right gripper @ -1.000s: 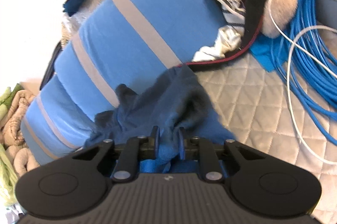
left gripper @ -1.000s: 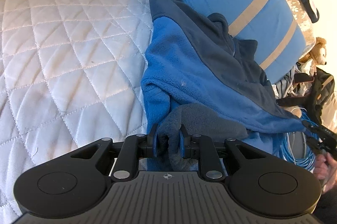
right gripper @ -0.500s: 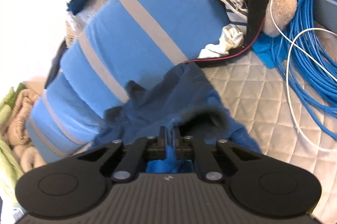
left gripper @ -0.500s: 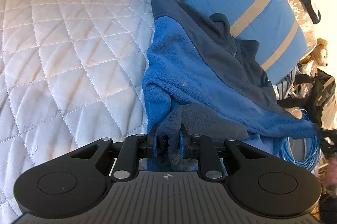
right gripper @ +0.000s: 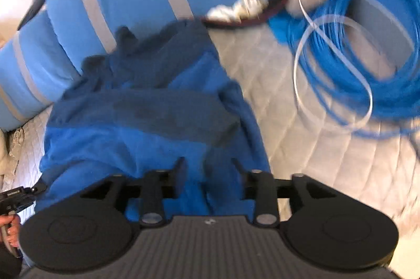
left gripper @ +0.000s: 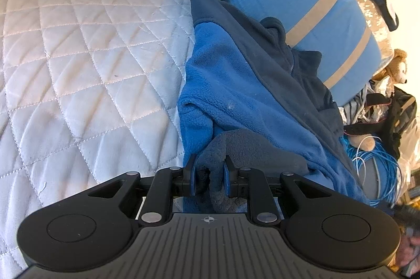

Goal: Fold clothes
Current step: 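Release the hood fabric with the right gripper while the left gripper holds the cuff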

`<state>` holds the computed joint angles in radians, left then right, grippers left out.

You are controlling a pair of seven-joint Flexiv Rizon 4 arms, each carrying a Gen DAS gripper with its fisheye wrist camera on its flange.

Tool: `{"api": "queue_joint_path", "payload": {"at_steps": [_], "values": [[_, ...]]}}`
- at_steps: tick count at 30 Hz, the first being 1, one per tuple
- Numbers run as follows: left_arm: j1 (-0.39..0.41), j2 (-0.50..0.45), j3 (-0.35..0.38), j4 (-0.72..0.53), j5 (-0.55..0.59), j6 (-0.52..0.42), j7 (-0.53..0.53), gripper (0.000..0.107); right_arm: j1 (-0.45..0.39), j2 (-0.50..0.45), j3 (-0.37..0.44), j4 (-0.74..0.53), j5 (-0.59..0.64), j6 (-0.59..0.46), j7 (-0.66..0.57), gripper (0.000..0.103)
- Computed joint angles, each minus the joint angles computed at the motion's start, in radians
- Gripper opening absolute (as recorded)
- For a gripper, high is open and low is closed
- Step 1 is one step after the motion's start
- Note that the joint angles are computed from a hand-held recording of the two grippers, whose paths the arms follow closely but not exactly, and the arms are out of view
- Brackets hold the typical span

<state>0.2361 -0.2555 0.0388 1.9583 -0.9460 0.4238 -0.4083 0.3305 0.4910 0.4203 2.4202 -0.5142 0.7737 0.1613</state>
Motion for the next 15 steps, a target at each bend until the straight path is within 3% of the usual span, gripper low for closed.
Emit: {"api": "queue_joint_path", "payload": {"at_steps": [4,9,15], "values": [[0.004,-0.005,0.0,-0.008,0.001,-0.014,-0.012,0.018,-0.065,-0.066,-0.035,-0.033,-0.173,0.078,-0.031,0.078],[-0.009,0.011,0.0,0.01,0.0,0.022,-0.004,0.018,-0.127,-0.261,-0.14,-0.102,-0.28,0.273,-0.052,0.079],[-0.014,0.023,0.003,0.011,0.01,0.03,0.006,0.018,-0.14,-0.509,-0.25,-0.236,-0.303,0.386,-0.009,0.073]]}}
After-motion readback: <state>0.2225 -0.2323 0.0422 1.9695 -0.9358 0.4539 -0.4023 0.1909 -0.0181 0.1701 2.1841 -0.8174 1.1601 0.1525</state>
